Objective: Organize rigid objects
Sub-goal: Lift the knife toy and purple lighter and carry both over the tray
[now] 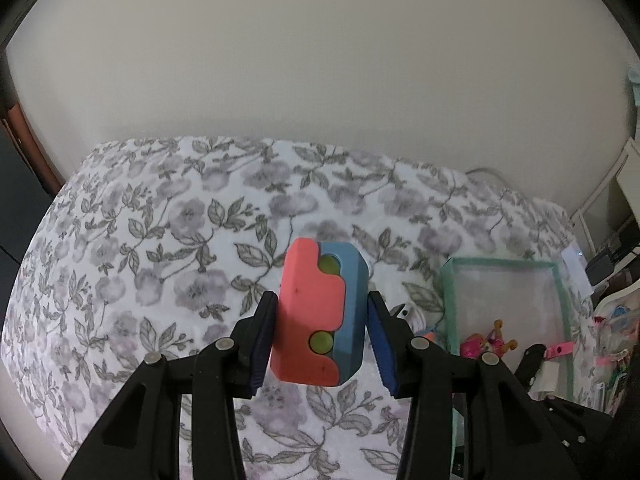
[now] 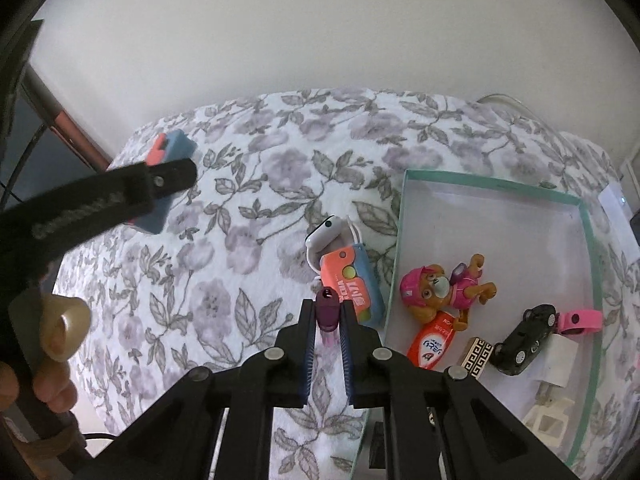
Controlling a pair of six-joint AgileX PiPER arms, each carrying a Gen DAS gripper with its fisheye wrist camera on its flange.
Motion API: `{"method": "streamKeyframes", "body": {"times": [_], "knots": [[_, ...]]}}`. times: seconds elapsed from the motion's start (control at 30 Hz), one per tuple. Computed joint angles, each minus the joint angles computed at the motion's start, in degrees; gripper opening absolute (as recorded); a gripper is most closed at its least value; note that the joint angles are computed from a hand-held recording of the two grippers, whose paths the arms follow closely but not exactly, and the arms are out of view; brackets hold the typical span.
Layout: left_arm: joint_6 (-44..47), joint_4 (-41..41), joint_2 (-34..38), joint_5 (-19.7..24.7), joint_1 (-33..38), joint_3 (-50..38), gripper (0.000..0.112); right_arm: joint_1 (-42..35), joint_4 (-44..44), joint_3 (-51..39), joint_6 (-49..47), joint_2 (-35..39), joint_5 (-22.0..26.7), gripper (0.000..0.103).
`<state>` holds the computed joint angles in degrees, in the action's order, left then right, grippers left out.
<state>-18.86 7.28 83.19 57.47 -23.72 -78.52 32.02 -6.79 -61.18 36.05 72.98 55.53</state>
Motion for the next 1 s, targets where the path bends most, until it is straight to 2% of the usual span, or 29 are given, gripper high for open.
{"method": "streamKeyframes", "body": {"times": [0.3, 0.63, 0.9, 1.0], "knots": [[-1.0, 0.5, -1.8, 0.9, -1.8, -1.6, 0.046, -2.2, 0.0, 0.0, -1.0, -3.6, 0.5, 0.013], [-3.3, 0.3, -4.1, -0.4, -7.4, -2.9, 0.046, -3.8, -12.4, -5.5, 4.3, -12.2, 9.4, 0.013], [-6.7, 2.6, -1.1, -0.9, -16.7, -3.6, 0.046, -20.2, -8.9, -3.2, -4.9, -17.0, 10.9, 0.013], [-7.9, 3.6, 0.7, -0.7, -20.2, -3.9, 0.046, -28.0, -5.2, -1.5, -10.2, -18.1, 9.9, 0.013]]}}
